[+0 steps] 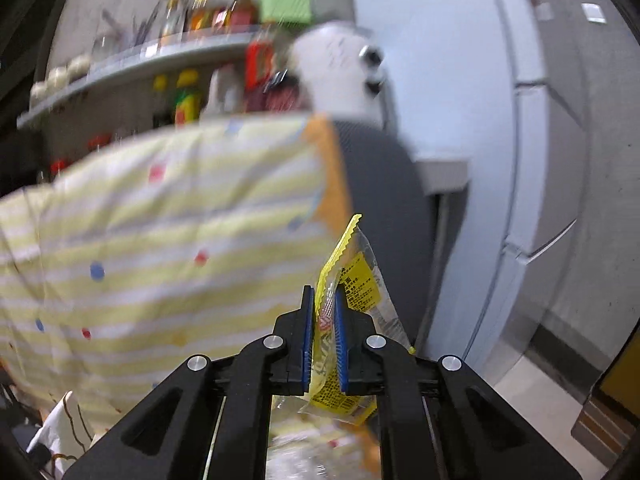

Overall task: Collect trash
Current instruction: 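Carry both items to the bin and release the yellow bag from the right tool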

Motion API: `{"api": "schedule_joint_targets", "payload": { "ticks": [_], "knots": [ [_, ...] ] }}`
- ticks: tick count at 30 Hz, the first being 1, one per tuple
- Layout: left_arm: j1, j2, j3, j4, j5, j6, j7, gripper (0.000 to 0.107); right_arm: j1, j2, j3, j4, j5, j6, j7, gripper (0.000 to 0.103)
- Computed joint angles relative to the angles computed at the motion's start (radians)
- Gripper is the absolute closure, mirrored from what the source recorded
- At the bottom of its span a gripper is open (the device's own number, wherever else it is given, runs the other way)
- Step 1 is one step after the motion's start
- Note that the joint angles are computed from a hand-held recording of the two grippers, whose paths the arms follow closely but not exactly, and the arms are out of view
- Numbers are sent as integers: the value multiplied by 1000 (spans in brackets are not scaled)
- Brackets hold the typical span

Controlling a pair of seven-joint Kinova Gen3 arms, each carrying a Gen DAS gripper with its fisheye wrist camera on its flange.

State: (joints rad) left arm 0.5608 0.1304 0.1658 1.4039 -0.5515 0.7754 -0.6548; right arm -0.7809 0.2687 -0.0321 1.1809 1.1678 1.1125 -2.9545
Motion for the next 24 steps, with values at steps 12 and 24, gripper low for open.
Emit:
{"api": "schedule_joint_targets", "payload": {
  "ticks": [12, 24],
  "knots": [
    [141, -67, 120, -45, -181, 62, 110, 107, -21, -394, -225, 408, 63, 176, -100, 93],
    [372, 26, 180, -26, -262, 2, 166, 107, 47, -634, -539, 713, -194, 375, -331, 92]
  ]
}}
